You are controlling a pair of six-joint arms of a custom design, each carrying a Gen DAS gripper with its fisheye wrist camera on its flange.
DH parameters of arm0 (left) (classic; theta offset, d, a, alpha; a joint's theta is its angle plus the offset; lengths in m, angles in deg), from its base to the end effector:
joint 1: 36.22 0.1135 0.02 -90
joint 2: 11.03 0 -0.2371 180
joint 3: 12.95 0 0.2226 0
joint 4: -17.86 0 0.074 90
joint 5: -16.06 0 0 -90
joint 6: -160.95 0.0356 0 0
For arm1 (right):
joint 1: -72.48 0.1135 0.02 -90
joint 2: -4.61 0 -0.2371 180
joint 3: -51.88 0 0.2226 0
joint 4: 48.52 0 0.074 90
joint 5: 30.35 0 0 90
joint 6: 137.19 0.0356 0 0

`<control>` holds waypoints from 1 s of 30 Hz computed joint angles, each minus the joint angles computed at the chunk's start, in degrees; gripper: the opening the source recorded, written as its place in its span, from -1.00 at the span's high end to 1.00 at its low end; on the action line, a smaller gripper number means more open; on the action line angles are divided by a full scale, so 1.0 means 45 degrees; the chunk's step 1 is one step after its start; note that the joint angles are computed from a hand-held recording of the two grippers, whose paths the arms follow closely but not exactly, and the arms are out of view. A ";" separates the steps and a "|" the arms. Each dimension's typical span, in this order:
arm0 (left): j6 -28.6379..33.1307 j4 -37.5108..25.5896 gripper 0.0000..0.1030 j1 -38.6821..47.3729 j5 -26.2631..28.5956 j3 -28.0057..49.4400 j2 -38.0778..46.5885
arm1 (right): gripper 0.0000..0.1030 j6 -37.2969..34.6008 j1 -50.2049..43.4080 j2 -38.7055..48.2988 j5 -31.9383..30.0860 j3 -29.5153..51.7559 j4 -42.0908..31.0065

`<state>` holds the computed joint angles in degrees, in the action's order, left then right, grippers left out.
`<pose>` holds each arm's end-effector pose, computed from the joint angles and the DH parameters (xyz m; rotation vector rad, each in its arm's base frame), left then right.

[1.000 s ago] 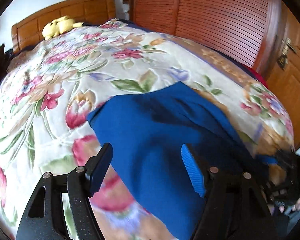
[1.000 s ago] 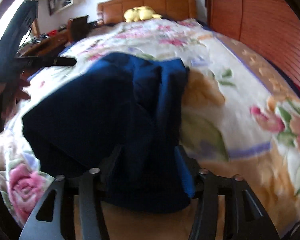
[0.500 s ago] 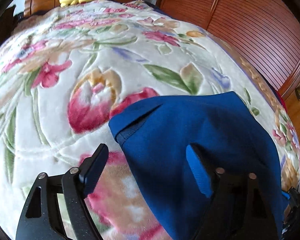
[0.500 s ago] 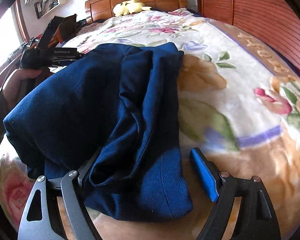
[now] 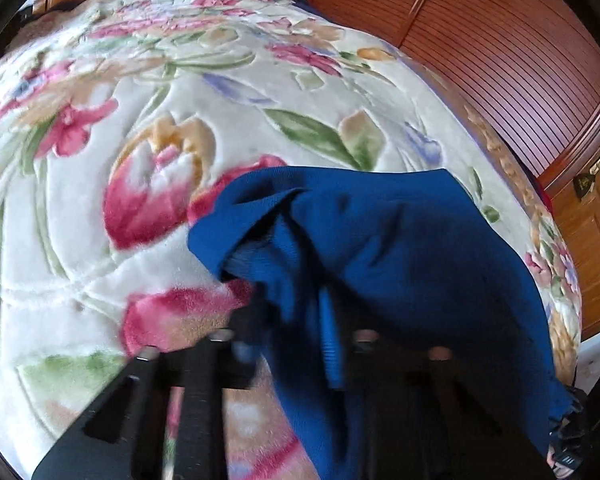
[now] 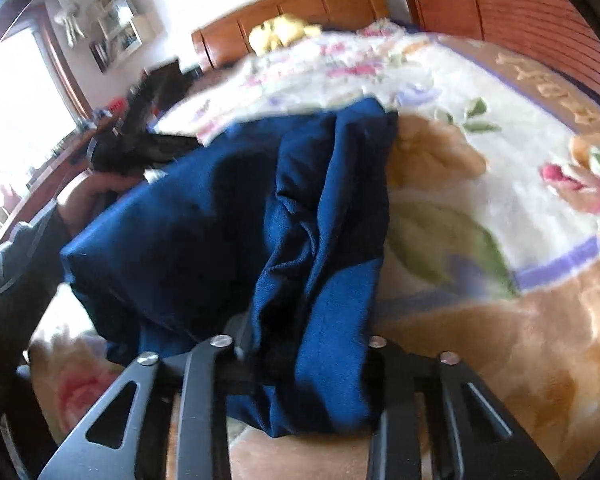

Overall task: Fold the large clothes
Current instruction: 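Lift the folded blazer with both grippers and carry it toward the wardrobe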

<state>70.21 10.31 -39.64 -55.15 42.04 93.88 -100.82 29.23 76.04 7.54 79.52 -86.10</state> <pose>0.2811 -0.0283 0.0815 0.1828 2.5482 -0.4490 0.1063 -0.0615 0.0894 -0.2920 2.2785 0.6150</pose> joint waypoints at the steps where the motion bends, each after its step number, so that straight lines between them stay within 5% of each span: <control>1: 0.0006 -0.0052 0.70 -0.0208 -0.0378 -0.0191 -0.0460 | 0.55 -0.0905 -0.0634 0.0208 -0.0427 0.0198 -0.0614; 7: -0.0307 -0.1196 0.77 -0.1620 -0.2038 -0.1143 -0.4081 | 0.59 -0.5357 -0.3276 0.2243 -0.1752 0.1696 -0.3529; 11: -0.1084 -0.2459 0.77 -0.3507 -0.3377 -0.0651 -0.5797 | 0.60 -0.8792 -0.5162 0.3769 -0.2222 0.4416 -0.6808; 17: -0.2997 -0.3036 0.77 -0.8042 -0.5578 0.2626 -0.4163 | 0.60 -1.2003 -0.8162 0.7260 -0.2436 1.0644 -1.0681; 21: -0.3729 -0.3074 0.77 -1.0486 -0.6411 0.6805 -0.0649 | 0.60 -1.1404 -0.9436 0.9607 -0.2727 1.5417 -1.1427; 25: -0.4040 -0.3893 0.77 -1.1697 -0.6407 1.1271 0.2608 | 0.60 -0.8604 -0.9912 1.2017 -0.2768 1.9933 -1.0404; 30: -0.4091 -0.7104 0.77 -1.2476 -0.5726 1.9181 0.8088 | 0.58 -0.5572 -1.0014 1.5398 -0.1737 2.4933 -0.9458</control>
<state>51.80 -21.66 -95.78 -80.91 128.36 130.27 -125.90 -15.83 145.33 -0.28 191.72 -128.66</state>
